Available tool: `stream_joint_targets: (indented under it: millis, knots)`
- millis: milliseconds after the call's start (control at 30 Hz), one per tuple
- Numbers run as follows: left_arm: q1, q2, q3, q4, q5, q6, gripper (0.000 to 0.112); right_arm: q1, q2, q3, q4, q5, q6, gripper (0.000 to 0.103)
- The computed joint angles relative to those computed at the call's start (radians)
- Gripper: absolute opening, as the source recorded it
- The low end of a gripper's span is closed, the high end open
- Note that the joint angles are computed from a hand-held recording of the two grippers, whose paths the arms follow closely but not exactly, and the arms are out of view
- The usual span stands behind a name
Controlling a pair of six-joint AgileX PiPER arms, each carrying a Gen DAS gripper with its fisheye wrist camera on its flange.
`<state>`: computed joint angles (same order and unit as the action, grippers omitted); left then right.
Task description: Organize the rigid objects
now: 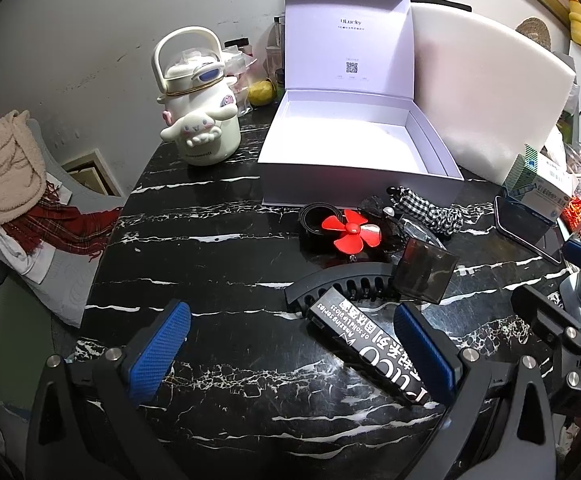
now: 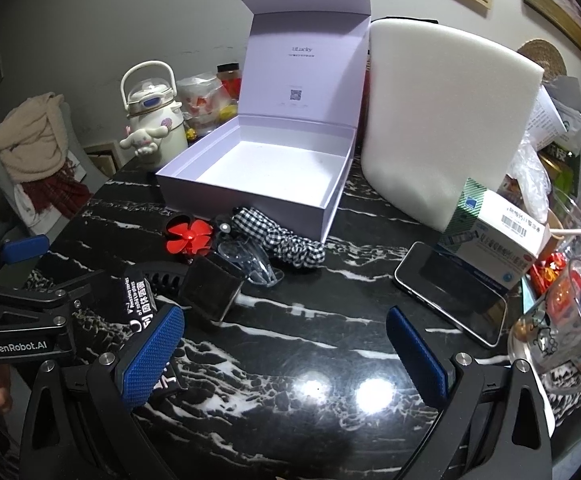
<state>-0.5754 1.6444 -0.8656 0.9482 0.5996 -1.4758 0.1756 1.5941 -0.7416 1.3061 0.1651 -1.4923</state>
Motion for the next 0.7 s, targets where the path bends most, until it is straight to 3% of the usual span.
stream_joint_targets:
  millis: [700]
  knots:
    - [-0.030, -0.021, 0.017, -0.001, 0.011, -0.039, 0.103, -0.004, -0.009, 0.013, 0.034, 0.002, -0.036, 0.103]
